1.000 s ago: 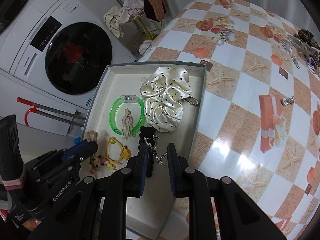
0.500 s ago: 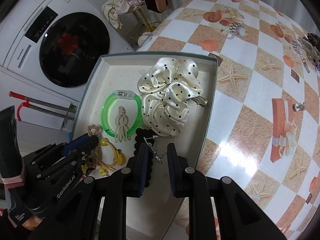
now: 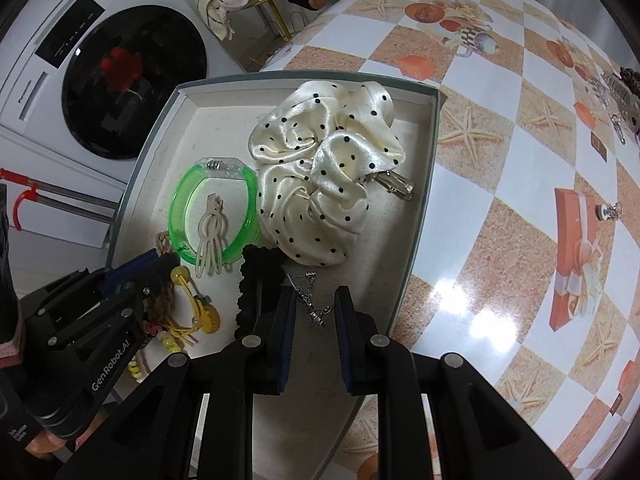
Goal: Organize jewelry
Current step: 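Open the right tool to drop the silver charm while the left tool releases the braided tie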
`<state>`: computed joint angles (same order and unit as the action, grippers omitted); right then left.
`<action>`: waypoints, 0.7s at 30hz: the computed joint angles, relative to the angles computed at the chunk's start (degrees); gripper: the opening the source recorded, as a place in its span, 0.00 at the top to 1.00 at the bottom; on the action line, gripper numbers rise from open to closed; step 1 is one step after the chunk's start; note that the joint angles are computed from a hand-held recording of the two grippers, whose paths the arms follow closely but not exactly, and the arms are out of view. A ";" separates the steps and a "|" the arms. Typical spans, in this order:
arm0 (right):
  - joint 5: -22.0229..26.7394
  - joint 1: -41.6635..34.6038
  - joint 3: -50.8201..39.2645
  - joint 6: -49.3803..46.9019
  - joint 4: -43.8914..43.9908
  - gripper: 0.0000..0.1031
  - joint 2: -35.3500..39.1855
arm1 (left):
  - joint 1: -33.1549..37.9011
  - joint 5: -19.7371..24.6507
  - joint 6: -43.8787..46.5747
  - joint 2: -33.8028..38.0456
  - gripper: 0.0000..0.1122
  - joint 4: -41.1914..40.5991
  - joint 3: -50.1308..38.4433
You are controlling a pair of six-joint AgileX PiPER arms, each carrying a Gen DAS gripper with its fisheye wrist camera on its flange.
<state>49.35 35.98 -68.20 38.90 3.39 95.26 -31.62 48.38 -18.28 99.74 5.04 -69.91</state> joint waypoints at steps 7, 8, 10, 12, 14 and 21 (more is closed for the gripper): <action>0.24 1.02 -0.39 1.30 -0.85 0.79 0.24 | -0.61 0.76 -1.14 0.40 0.86 1.06 -0.69; 0.21 1.07 -0.39 1.39 -0.81 0.79 0.23 | -0.71 0.81 -1.21 0.42 0.86 1.27 -0.71; 0.52 1.24 -0.57 1.72 -0.98 0.79 0.14 | -0.89 0.93 -1.45 0.39 0.86 1.59 -0.71; 0.61 1.42 -0.67 1.88 -1.15 0.79 0.19 | -1.03 1.03 -1.76 0.26 0.86 1.69 -0.57; 0.89 1.64 -1.07 2.18 -1.26 0.79 0.37 | -1.16 1.37 -2.19 0.15 0.86 2.09 -0.54; 0.21 0.95 -0.13 1.92 -0.18 0.70 -0.78 | -1.72 2.57 -3.80 -0.83 0.86 3.42 -0.51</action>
